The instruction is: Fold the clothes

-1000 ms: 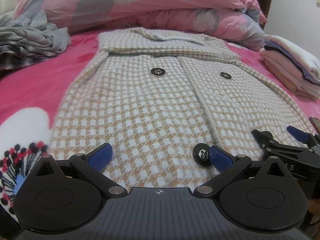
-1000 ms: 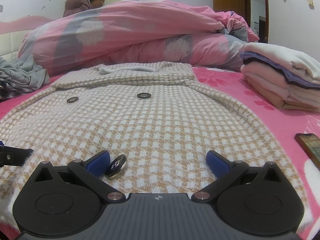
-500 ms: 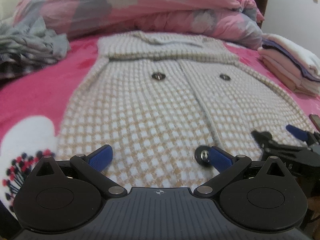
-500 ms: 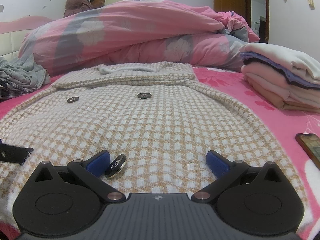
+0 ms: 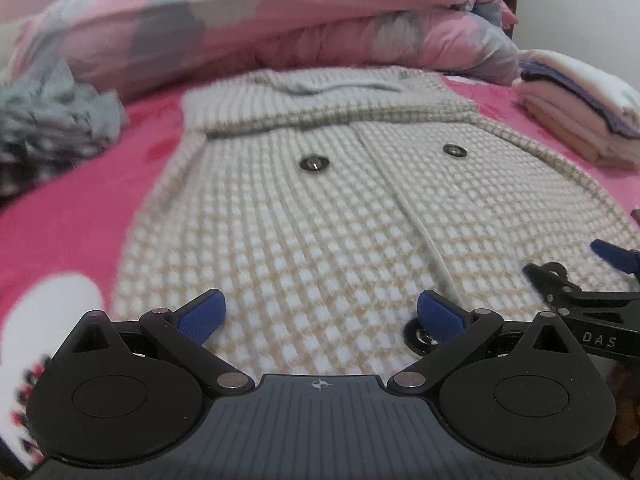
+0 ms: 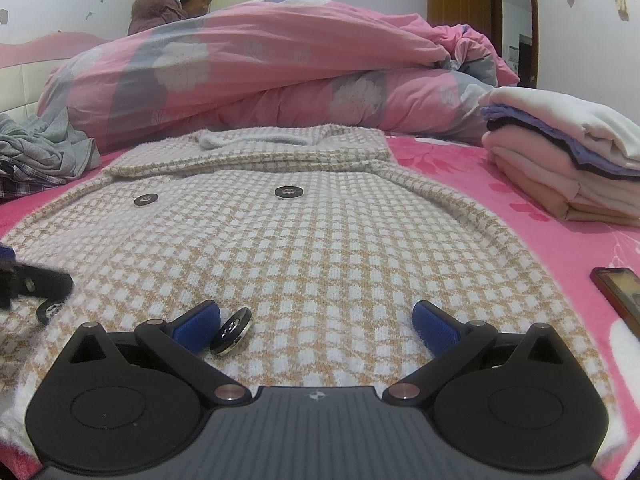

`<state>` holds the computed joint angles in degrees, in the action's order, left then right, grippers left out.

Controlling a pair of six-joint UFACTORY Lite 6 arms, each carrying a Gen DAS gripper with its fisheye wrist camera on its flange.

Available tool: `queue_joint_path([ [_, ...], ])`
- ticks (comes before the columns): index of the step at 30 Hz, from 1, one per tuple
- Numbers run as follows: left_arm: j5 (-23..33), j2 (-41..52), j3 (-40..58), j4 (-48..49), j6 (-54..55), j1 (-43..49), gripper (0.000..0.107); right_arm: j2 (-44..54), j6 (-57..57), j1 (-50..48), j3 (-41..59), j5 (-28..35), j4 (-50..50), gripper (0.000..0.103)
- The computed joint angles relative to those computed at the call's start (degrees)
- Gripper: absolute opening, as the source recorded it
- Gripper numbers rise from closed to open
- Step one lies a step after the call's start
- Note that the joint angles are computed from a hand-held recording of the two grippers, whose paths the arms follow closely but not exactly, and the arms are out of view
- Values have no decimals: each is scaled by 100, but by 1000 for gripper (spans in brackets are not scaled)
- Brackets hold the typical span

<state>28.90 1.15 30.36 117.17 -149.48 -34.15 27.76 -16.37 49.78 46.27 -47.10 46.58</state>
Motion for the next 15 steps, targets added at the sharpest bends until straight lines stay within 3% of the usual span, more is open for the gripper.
queue_joint_path([
  [15,8,18,-94,409,-457,75,103,26,18,18,-10,-59,-4,103],
])
